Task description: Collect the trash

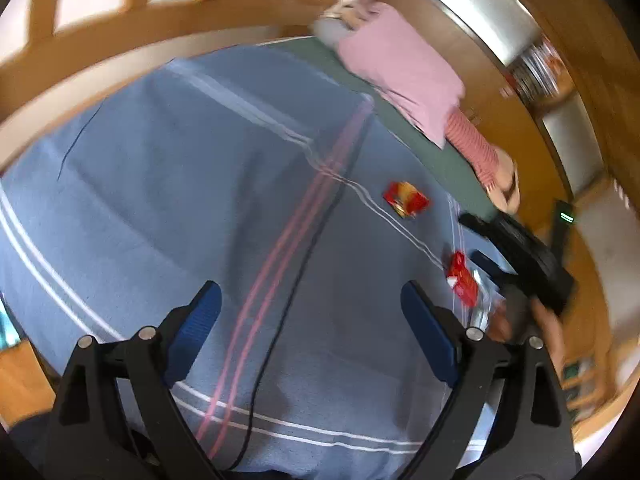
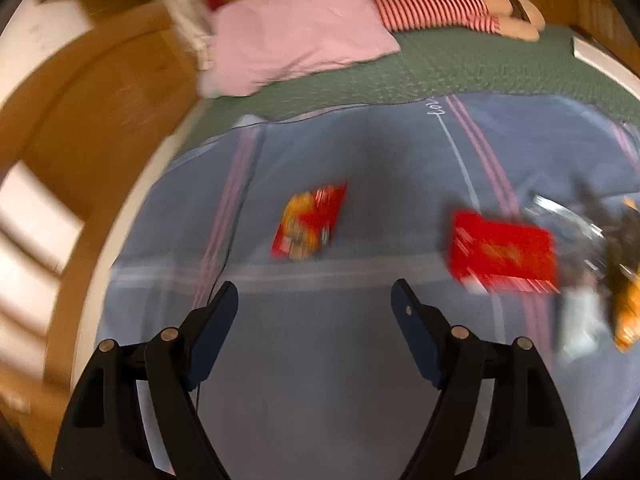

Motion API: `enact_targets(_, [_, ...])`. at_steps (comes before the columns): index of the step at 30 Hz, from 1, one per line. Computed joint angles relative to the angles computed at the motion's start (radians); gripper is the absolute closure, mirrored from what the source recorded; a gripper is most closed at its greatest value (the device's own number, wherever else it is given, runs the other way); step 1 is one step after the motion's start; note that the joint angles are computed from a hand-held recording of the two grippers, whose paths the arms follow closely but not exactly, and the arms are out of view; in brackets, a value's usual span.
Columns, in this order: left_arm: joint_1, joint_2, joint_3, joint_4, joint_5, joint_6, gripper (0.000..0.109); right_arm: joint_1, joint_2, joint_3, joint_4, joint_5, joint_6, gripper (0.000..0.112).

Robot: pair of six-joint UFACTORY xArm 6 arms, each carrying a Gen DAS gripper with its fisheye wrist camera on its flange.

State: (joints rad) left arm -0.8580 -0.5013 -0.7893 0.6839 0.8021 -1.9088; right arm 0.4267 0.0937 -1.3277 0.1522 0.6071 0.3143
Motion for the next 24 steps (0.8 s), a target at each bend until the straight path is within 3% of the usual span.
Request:
enact_targets(4, [0.019,-0.011,0.008,-0.035,-0.022,0.087,0.018,0.003,0.282,-0.310,-0.171,0.075,0.214,0.035])
enact_targets(9, [0.027,0.014,-0.014,-0.071,-0.043,0.187,0.017,0.042,0.488,-0.568,-0.285,0.192,0.265,0.036])
enact_targets(10, [0.034,0.019,-0.019,-0.085,-0.046,0.207,0.017,0.045,0.491,-0.559,-0.278,0.185,0.250,0.054])
enact_targets(11, [0.039,0.024,-0.024,-0.096,-0.044,0.221,0.017,0.052,0.501,-0.562,-0.253,0.190,0.212,0.065])
enact_targets(14, [0.052,0.009,-0.009,-0.118,-0.036,0.212,0.017,0.069,0.463,-0.485,-0.251,0.126,0.165,0.071])
enact_targets(15, [0.057,0.003,-0.001,-0.126,-0.038,0.203,0.017,0.071,0.441,-0.457,-0.195,0.116,0.106,0.082])
enact_targets(19, [0.063,-0.023,0.027,-0.145,-0.029,0.179,0.017,0.088,0.303,-0.292,-0.032,0.118,-0.064,0.082])
enact_targets(24, [0.077,-0.024,0.038,-0.161,-0.044,0.178,0.017,0.099,0.013,0.011,0.183,0.258,-0.362,0.082])
